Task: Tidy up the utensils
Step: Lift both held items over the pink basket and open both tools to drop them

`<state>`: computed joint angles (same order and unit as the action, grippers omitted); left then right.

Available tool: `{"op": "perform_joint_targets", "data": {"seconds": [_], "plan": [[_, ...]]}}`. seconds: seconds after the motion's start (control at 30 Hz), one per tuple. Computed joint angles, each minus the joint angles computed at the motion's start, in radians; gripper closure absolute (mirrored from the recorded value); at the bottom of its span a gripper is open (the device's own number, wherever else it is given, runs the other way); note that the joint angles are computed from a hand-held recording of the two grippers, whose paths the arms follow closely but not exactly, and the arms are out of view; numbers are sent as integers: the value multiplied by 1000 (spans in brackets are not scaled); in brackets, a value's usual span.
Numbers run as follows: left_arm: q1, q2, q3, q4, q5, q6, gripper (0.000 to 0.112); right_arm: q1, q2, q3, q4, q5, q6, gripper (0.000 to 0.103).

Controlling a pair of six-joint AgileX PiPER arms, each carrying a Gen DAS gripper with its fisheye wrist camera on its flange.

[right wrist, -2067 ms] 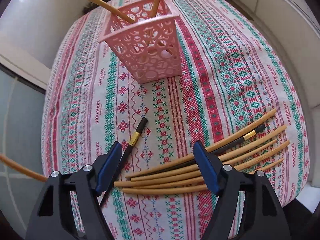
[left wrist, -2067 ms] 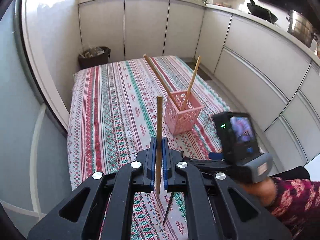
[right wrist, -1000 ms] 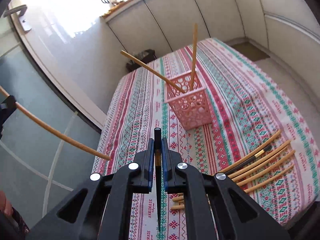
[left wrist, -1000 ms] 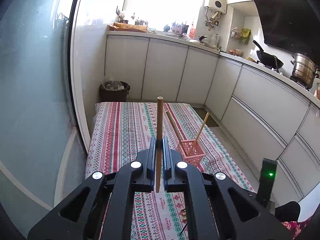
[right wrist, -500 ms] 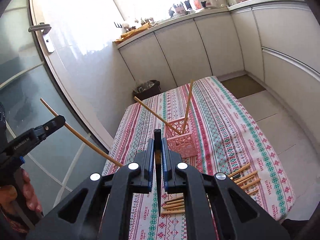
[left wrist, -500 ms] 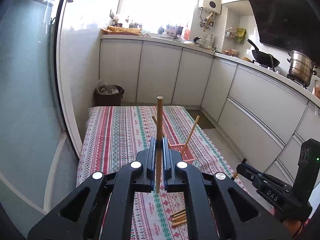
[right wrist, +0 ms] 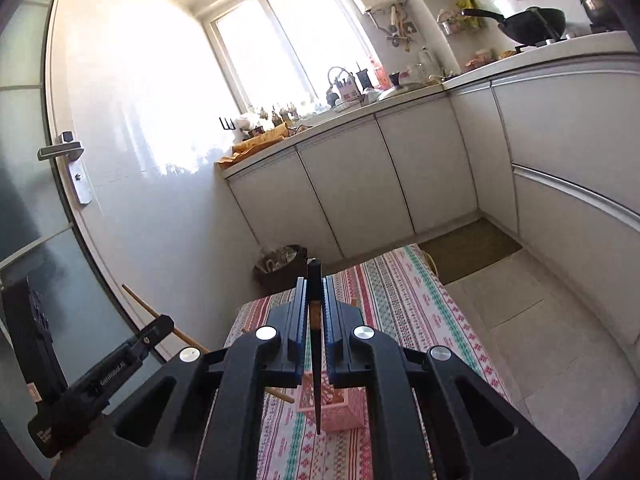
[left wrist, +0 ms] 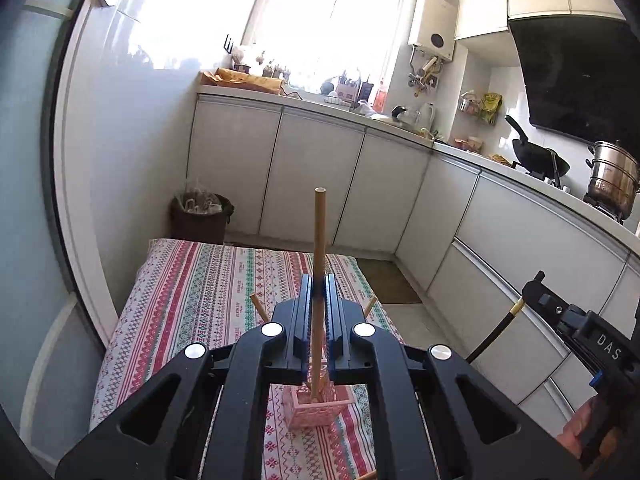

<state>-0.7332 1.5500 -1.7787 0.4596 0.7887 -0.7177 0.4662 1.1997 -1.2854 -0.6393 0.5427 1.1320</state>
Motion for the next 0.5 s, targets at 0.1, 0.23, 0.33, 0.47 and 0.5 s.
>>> {"op": "perform_joint_targets", "data": {"seconds": [0.1,0.23,0.33,0.47,0.5], "plan": [[16,80,-68,-28,22,21,107,-73,53,-8,87,-83,-61,96],[42,151,-120,-87,43,74,106,-113,108,-1,101,-173,-70,96],[60,138,-89,-93,23,55,100,-112,144,0,44,-210,-30,96],[66,60,-6,-17,-41,-53,97,-120,188,-15,67,-233,-50,96],[61,38,16,21,-49,-90,97,-118,198,-21,61,-232,-46,96]]}}
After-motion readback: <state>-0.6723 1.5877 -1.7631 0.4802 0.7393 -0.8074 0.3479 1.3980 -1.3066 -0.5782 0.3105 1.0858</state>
